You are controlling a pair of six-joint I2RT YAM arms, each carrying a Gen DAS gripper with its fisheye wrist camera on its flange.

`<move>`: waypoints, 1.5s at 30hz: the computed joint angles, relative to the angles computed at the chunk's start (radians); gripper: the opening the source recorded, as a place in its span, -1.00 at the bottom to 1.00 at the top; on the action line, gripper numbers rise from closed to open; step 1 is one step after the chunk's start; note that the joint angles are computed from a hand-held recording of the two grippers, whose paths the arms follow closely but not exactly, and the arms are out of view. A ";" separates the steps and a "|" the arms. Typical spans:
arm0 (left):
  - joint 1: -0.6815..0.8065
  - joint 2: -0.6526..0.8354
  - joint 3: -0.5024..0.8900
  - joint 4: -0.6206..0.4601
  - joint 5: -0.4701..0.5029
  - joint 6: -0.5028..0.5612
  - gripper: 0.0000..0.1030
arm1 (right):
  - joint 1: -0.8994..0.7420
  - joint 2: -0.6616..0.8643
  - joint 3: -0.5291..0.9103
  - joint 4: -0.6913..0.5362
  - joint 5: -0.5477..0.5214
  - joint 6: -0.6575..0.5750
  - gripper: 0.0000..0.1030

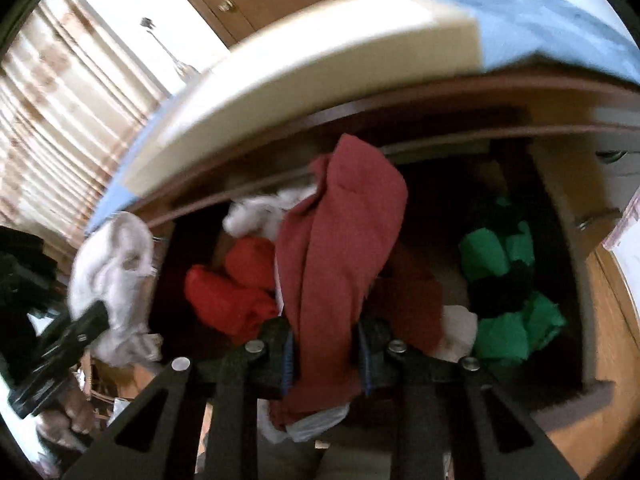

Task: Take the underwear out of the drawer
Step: 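Lift both held garments out of the drawer and carry them over the tray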

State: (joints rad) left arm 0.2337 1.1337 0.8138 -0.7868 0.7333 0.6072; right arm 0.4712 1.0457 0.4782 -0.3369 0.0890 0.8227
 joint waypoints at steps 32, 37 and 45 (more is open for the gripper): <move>-0.349 0.565 0.598 0.445 -0.446 -0.709 -0.18 | -0.201 0.653 0.897 -0.107 -0.022 -0.379 -0.47; -0.376 0.679 0.699 0.401 -0.485 -0.754 -0.18 | -0.242 0.805 1.034 -0.156 -0.052 -0.386 -0.47; -0.376 0.788 0.799 0.340 -0.514 -0.807 -0.15 | -0.279 0.948 1.173 -0.212 -0.117 -0.413 -0.47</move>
State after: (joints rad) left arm -0.1420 1.9212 1.6126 -0.4469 0.2195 -0.2000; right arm 0.1922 1.9937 1.6517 -0.5486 -0.0281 0.4097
